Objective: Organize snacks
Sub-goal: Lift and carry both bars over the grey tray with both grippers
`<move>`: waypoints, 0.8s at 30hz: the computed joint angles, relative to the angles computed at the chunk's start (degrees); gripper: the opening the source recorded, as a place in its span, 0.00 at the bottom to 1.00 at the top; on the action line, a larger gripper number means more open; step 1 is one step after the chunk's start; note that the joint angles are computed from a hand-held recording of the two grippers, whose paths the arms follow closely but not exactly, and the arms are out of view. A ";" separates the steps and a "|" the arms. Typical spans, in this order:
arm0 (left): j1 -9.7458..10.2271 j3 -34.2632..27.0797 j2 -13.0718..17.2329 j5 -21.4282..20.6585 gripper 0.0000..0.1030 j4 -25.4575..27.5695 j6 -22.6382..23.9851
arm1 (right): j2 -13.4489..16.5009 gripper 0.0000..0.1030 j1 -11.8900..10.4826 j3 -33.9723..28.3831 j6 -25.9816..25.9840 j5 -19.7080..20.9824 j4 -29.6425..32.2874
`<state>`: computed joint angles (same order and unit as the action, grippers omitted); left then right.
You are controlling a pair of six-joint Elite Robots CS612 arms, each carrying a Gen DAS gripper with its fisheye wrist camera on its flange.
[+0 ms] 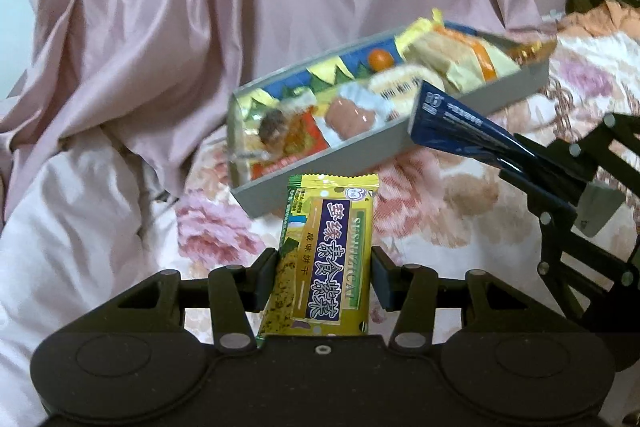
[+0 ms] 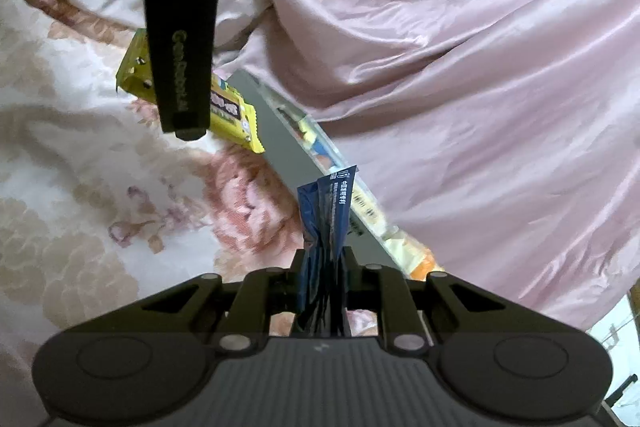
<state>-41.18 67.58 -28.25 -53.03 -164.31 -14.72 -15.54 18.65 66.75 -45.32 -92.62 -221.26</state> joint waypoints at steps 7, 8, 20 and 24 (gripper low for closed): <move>0.17 -0.33 -0.25 1.76 0.49 -3.69 -0.45 | 0.78 0.17 -0.10 -1.56 0.92 -0.52 -3.95; 0.23 -0.68 -0.13 2.13 0.49 -4.19 -0.55 | 1.04 0.17 -0.09 -2.04 0.73 -0.60 -4.70; 2.12 -12.93 5.20 4.43 0.50 -4.78 -1.22 | 7.33 0.17 -0.13 -16.37 -0.25 -2.49 -7.93; 2.89 -18.65 8.14 4.98 0.50 -4.40 -0.39 | 9.76 0.17 -0.22 -22.58 2.73 -2.70 -5.83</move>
<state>-38.30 48.92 -20.11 -48.05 -168.72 -15.11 -5.78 18.44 44.18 -42.59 -95.32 -227.09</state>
